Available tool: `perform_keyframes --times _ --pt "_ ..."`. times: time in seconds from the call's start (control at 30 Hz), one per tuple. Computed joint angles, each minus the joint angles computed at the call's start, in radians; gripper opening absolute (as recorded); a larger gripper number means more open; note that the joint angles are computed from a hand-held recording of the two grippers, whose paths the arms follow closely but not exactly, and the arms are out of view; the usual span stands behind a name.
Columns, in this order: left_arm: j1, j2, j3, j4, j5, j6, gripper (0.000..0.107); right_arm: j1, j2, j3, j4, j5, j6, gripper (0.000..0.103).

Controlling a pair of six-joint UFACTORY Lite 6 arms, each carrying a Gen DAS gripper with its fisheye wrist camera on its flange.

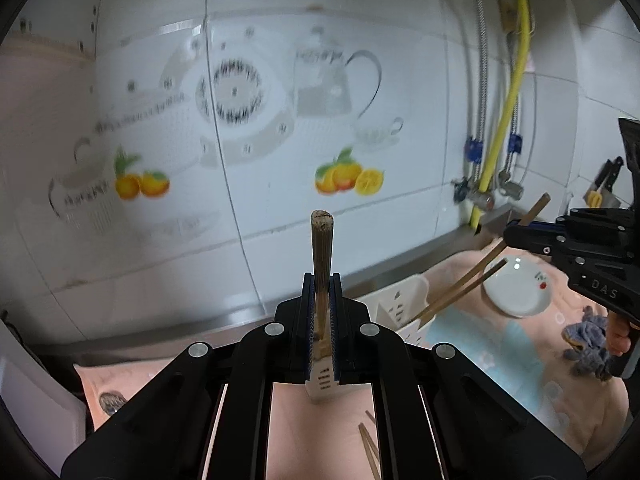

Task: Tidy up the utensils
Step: 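Lift and release the left tool's chopstick into the holder while the right tool does likewise, then withdraw both open tools from the holder back over the towel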

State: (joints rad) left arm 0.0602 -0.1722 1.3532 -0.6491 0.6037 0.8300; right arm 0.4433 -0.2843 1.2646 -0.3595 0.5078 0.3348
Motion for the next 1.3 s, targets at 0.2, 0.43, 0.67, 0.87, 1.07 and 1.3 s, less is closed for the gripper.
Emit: perform_keyframes --times 0.2,0.43,0.67,0.87,1.07,1.3 --pt "0.02 0.058 -0.016 -0.029 0.02 0.02 0.006 -0.031 0.043 -0.036 0.037 -0.039 -0.025 0.006" --pt "0.016 0.043 -0.045 -0.042 0.008 0.035 0.01 -0.054 0.064 -0.065 0.067 -0.069 -0.039 0.007" --pt "0.033 -0.032 -0.098 -0.061 0.006 0.058 0.044 -0.049 0.016 -0.094 0.034 -0.068 -0.001 0.021" --pt "0.08 -0.141 -0.193 -0.113 0.027 0.12 0.064 -0.01 -0.099 -0.183 -0.055 -0.058 0.096 0.033" --pt "0.154 -0.3 -0.372 -0.181 0.075 0.218 0.082 0.093 -0.258 -0.354 -0.224 -0.025 0.289 0.047" --pt "0.262 -0.472 -0.585 -0.227 0.136 0.319 0.095 0.316 -0.435 -0.588 -0.483 0.089 0.633 0.065"
